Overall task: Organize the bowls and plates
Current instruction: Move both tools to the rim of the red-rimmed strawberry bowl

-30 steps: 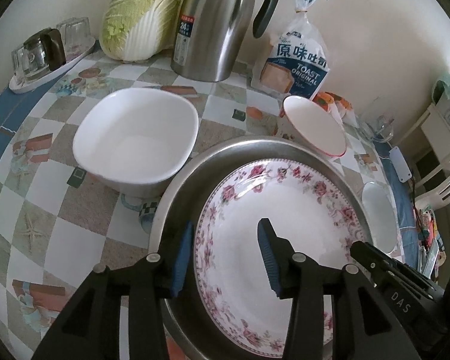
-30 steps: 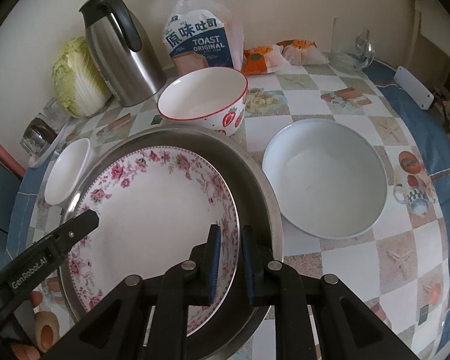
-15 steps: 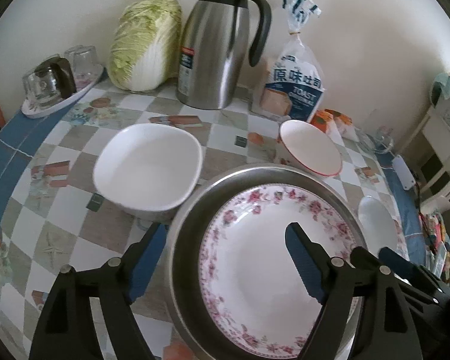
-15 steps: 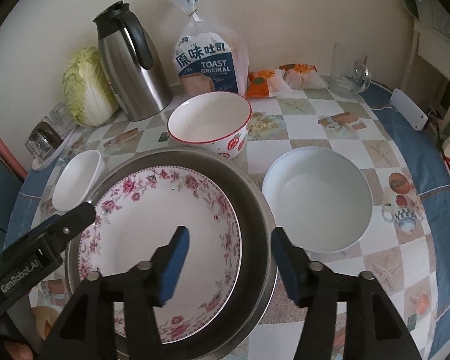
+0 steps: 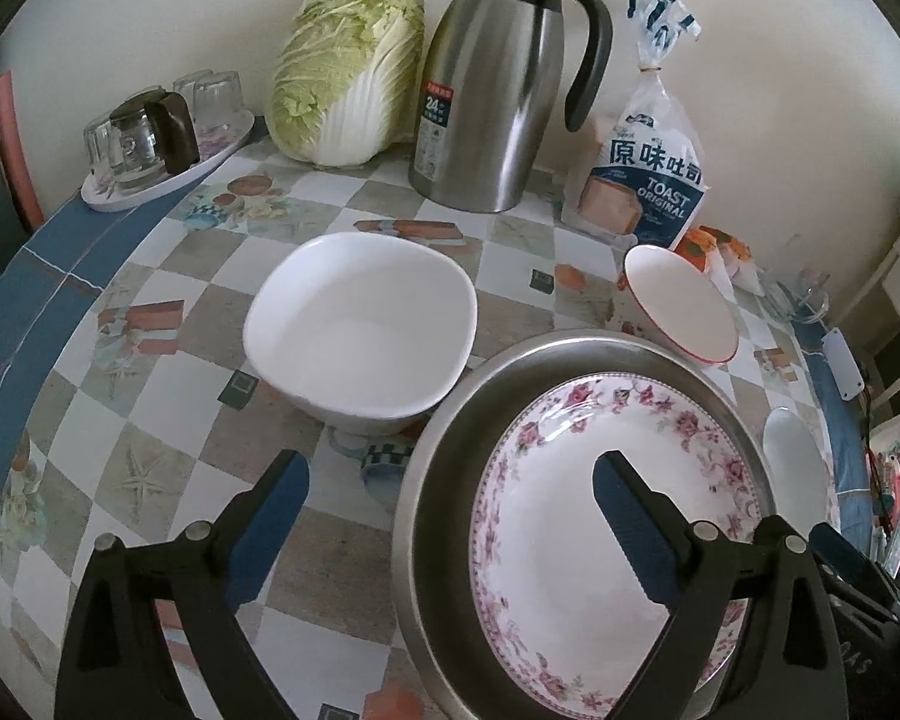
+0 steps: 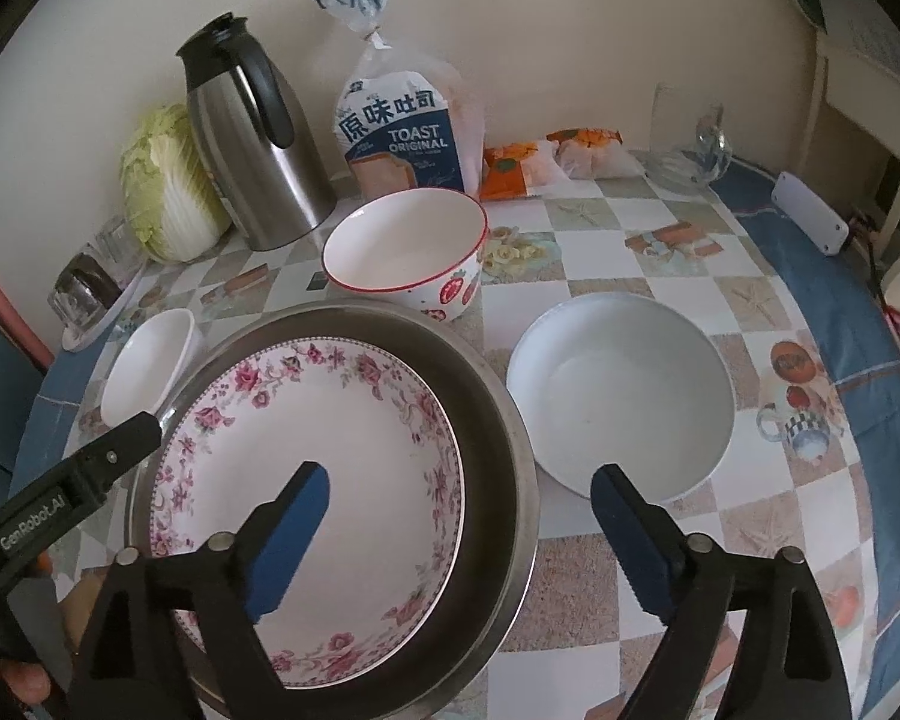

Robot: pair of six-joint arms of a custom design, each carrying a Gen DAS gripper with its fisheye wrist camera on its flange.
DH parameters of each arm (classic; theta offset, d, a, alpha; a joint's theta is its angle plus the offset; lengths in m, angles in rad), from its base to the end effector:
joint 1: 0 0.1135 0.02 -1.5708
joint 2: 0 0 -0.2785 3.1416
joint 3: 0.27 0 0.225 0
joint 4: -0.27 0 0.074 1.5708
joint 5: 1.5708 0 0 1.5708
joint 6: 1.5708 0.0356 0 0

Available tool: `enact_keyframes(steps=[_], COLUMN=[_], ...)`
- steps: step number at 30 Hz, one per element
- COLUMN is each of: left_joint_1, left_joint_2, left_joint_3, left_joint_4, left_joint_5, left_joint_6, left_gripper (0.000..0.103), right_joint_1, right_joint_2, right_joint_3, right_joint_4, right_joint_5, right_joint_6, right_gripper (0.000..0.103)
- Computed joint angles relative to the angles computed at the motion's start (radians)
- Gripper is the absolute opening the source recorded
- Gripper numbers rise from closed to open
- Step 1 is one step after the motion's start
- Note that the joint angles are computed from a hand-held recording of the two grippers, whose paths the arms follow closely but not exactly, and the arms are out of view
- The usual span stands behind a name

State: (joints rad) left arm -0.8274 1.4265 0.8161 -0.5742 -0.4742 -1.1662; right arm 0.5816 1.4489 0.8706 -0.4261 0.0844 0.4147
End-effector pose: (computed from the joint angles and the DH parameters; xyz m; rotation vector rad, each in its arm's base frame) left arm 0.1689 -0.1597 0.2161 -0.5462 2.4822 -0.0838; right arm 0.2183 0.1399 0.2293 -0.1843 2.5860 0.2643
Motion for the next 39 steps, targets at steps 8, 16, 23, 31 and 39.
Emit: enact_keyframes(steps=[8,16,23,31,39], left_joint_1=[0.025,0.044,0.099,0.199,0.297], left_joint_2=[0.039,0.076,0.070,0.115,0.302], left_joint_3=[0.024,0.054,0.049,0.156,0.450], left_joint_4=[0.029,0.059,0.146,0.196,0.049], left_joint_5=[0.013,0.007,0.037,0.128,0.283], left_joint_6=[0.045,0.097,0.188,0.395,0.602], left_gripper=[0.096,0.096,0.096,0.096,0.096], right_joint_1=[-0.054,-0.100,-0.138,-0.197,-0.246], right_joint_2=[0.007,0.015,0.052,0.155,0.357], right_joint_3=[-0.015,-0.016,0.039,0.187,0.459], right_joint_4=[0.022,0.068,0.055,0.009,-0.123], right_joint_5=[-0.034,-0.045,-0.076,-0.142,-0.174], right_joint_6=[0.018,0.032,0.042,-0.010,-0.069], right_gripper=[0.103,0.103,0.103,0.103,0.103])
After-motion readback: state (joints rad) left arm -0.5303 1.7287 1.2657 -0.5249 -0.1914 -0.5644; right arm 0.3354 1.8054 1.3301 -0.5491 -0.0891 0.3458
